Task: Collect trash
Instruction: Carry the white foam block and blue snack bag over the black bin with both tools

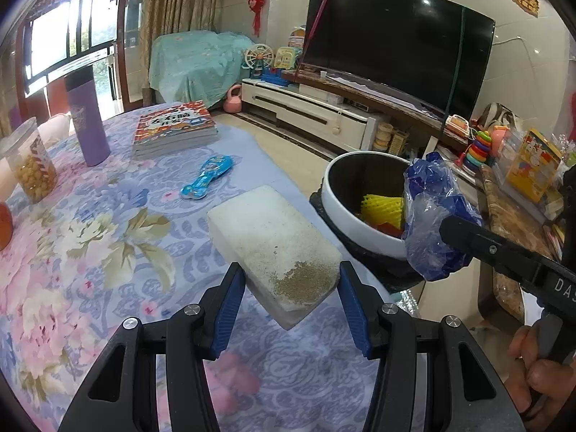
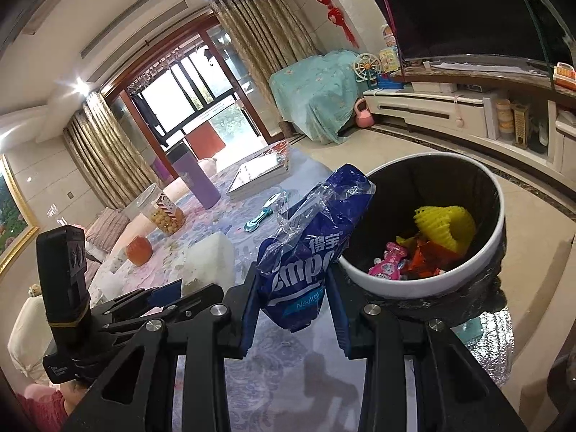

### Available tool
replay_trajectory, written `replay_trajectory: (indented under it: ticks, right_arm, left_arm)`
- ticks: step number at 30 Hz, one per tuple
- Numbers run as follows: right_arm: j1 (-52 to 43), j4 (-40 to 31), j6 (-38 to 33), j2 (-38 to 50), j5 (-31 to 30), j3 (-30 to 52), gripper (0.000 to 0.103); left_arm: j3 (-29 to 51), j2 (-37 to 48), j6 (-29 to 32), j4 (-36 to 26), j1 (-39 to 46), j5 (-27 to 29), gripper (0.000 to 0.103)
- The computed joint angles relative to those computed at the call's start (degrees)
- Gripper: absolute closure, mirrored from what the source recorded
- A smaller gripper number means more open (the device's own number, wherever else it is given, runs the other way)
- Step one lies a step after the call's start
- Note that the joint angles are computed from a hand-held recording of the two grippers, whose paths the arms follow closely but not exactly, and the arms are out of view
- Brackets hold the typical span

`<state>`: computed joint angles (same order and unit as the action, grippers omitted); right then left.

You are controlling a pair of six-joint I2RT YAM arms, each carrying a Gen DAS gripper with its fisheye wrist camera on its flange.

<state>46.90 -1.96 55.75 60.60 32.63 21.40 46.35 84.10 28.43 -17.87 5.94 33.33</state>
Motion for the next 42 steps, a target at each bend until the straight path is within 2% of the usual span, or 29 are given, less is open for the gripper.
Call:
replay_trajectory:
  ticks: [15, 28, 42]
  right_arm:
    - [-4.33, -6.62, -0.54, -9.73, -0.72, -3.11, 0.068]
    - [-13.96, -8.13, -5.9, -14.2, -7.0, -4.39, 0.068]
    - [-23.45, -6.4, -10.92, -13.45, -14.1, -5.11, 0.068]
  left_arm:
    - [0.72, 0.79, -2.26, 1.6, -5.82, -1.47, 0.052]
    - [2.35, 2.03, -5.29, 3.64, -11.77, -4.05, 0.052]
    - [6.32, 7.25, -9.17, 6.89, -18.34, -7.99, 0.052]
